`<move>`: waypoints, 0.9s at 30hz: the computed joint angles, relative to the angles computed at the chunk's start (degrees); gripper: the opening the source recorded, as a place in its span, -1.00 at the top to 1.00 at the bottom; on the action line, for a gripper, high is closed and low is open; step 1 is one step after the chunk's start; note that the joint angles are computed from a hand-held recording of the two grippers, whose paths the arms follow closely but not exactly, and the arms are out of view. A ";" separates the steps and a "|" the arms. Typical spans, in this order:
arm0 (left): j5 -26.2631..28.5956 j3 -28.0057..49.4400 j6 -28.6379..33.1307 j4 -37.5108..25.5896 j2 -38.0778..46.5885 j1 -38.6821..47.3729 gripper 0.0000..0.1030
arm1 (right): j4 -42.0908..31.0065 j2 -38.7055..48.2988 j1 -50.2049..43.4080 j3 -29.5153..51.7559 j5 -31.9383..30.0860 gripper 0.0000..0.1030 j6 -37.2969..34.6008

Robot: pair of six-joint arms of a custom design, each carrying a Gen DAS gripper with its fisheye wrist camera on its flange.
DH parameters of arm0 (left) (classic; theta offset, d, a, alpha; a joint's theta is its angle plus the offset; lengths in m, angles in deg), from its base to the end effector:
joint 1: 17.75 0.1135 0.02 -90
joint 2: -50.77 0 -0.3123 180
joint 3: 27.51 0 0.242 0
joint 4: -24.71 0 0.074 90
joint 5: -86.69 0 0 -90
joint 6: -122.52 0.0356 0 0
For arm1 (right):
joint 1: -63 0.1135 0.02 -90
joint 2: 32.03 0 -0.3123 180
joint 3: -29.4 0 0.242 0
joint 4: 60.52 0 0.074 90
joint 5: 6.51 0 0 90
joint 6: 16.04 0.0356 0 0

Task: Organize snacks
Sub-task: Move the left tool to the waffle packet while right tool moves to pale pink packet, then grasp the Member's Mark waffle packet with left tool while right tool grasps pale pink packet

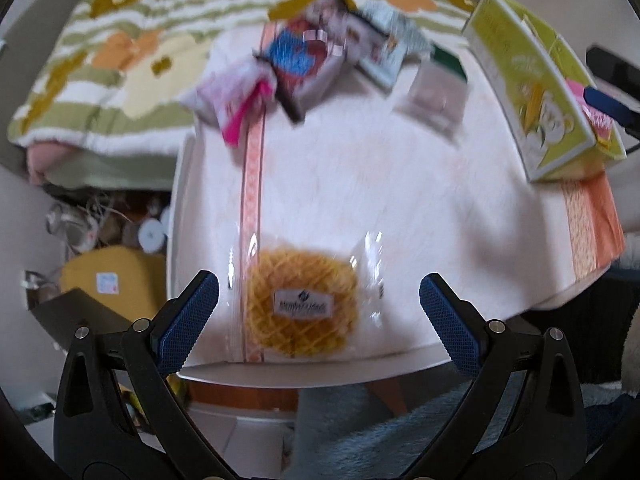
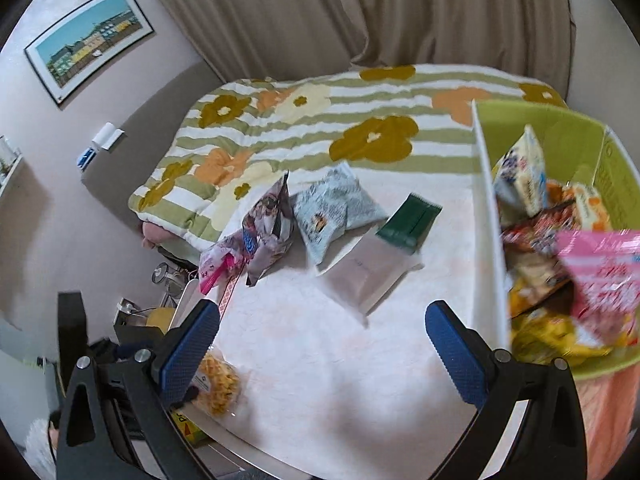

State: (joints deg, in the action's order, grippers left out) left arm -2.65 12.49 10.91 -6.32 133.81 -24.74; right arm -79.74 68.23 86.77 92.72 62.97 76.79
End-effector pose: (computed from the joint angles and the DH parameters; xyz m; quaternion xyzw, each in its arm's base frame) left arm 0.1877 -0.0234 0.1529 -0.1252 0.9824 -0.0398 0.1329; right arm 0.2959 0.1440 0.1862 -0.2220 0.9163 0.2317 0.2395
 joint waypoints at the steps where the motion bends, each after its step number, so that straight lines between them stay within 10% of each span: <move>1: 0.54 -0.86 0.54 1.28 0.93 0.37 -0.95 | 0.73 0.65 1.07 -0.24 1.29 -0.99 1.51; 14: 5.36 -5.19 3.48 14.42 15.63 1.47 -0.95 | 4.52 6.81 6.99 -0.40 9.29 -0.99 10.91; 27: -2.86 -1.76 -2.47 15.65 23.32 -5.40 -1.00 | 4.74 19.69 5.09 8.49 8.84 -0.99 10.11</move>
State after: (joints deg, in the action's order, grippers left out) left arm -5.51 10.73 8.44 9.34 157.13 -30.14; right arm -75.00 87.92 91.86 101.22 71.81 86.90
